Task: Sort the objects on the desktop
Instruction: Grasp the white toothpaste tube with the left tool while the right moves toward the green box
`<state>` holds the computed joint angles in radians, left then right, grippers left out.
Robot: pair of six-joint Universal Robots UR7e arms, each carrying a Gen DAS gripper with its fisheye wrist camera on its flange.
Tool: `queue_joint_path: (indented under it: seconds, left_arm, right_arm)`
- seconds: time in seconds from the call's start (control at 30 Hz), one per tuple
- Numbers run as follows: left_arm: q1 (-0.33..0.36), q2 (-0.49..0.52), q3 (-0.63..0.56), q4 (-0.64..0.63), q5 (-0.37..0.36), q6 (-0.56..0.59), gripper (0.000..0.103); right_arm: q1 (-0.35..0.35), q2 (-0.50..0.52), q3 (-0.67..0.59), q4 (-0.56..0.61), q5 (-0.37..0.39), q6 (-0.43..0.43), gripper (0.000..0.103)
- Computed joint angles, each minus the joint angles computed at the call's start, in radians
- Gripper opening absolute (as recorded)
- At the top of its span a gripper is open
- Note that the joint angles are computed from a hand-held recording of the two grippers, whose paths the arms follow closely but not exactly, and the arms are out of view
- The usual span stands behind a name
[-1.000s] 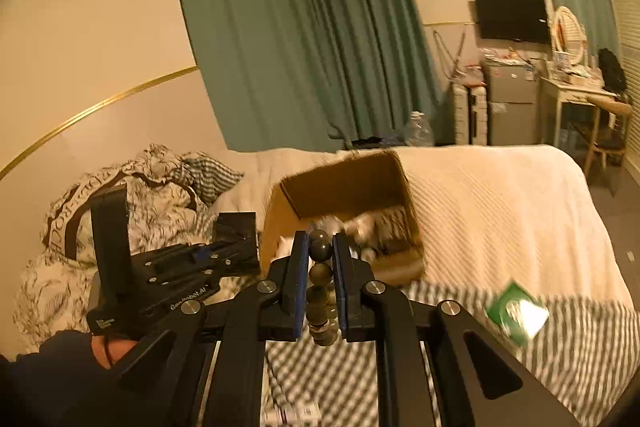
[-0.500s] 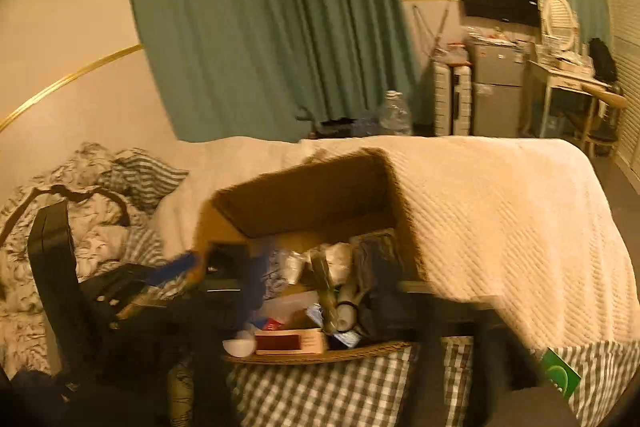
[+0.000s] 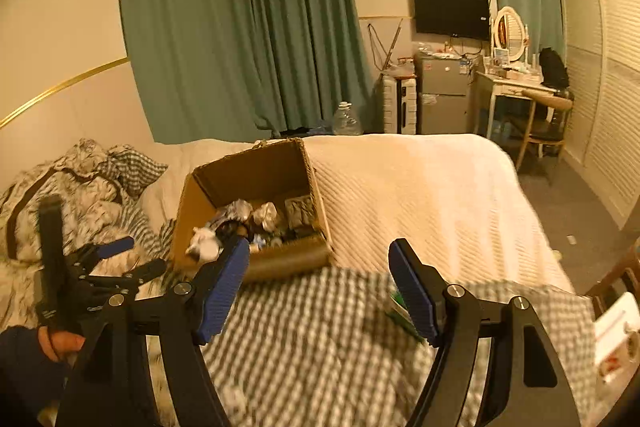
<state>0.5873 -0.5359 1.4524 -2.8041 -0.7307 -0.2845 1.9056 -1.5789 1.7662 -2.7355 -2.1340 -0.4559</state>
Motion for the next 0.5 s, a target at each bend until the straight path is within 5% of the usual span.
queue_joint_path:
  seconds: [0.23,0.43,0.5]
  left_arm:
    - [-0.057,-0.004,0.197,-0.057,-0.001,-0.153,0.097]
    - [-0.047,0.092,0.205,-0.023,0.023,-0.095,0.097]
    - [-0.031,0.110,0.200,0.012,-0.015,-0.090,0.097]
  right_arm:
    - [0.003,-0.196,0.202,-0.018,-0.034,0.041,0.078]
    - [-0.142,-0.339,0.391,-0.059,0.084,0.107,0.078]
    - [-0.159,-0.332,0.389,-0.016,0.033,0.114,0.078]
